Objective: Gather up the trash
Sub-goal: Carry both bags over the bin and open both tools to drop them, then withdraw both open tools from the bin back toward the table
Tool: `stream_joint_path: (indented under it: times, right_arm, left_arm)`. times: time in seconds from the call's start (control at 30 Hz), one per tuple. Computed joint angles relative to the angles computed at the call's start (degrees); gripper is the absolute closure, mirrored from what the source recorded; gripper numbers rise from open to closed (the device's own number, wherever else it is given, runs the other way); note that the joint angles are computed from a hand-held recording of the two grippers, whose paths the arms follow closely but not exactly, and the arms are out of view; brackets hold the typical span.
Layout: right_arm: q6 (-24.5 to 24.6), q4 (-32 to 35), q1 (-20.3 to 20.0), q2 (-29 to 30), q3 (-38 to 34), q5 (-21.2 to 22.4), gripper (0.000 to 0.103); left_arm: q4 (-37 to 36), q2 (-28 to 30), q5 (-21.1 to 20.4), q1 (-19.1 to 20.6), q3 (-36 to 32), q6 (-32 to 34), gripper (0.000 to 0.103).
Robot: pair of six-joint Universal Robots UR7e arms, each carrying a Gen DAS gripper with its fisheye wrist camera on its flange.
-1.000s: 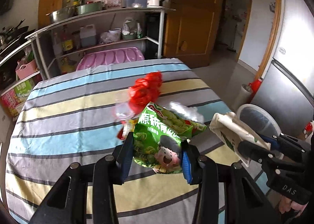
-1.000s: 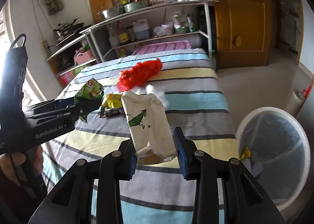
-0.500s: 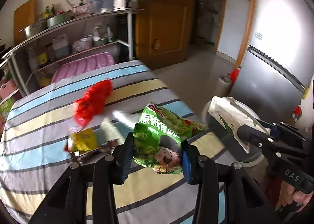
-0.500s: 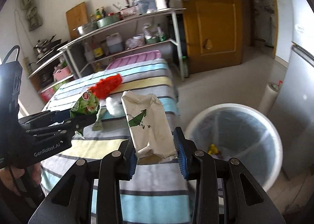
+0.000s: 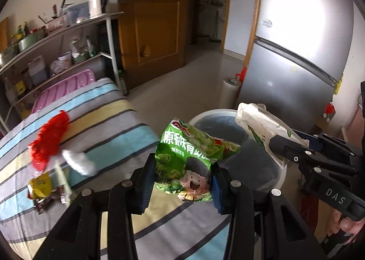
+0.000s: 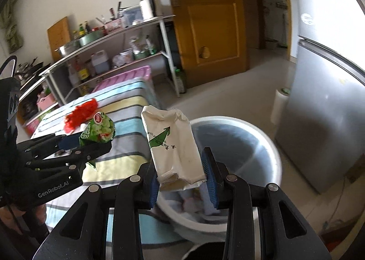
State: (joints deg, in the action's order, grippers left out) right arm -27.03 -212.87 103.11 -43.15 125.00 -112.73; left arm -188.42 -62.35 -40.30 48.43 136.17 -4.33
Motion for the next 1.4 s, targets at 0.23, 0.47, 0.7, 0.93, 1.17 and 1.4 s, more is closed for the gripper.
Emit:
stream_joint_path:
  times: [0.23, 0.47, 0.7, 0.93, 1.17, 1.4]
  right_arm:
    - [0.22, -0.53, -2.47, -0.61, -0.15, -2.52, 0.067]
    - [-0.09, 0.50, -4.98, -0.32, -1.13, -4.60, 0.066]
    - [-0.83, 2.49, -6.57, 1.15, -3.26, -7.01, 0.065]
    - [-1.16, 4.54, -7.22, 1.78, -4.33, -7.49, 0.061]
    - [-0.59, 3.68, -7.05, 1.60, -4.08, -6.71, 0.054]
    - [-0.66, 1.47, -5.60, 1.64, -3.24, -6.86, 0.053]
  left_arm:
    - [1.29, 4.50, -2.76, 0.51, -3.41, -0.03, 0.059]
    - [2.88, 7.99, -4.67, 1.06, -5.78, -0.93, 0.058]
    - [4.65, 9.87, -4.47, 1.71, -7.94, -1.52, 0.058]
    - [5.50, 9.89, -4.50, 2.23, -8.26, -2.70, 0.047]
    - [4.46, 9.43, -4.39, 2.42, -7.80, -2.61, 0.039]
    - [2.79, 7.84, -2.98, 1.60, -6.11, -2.88, 0.037]
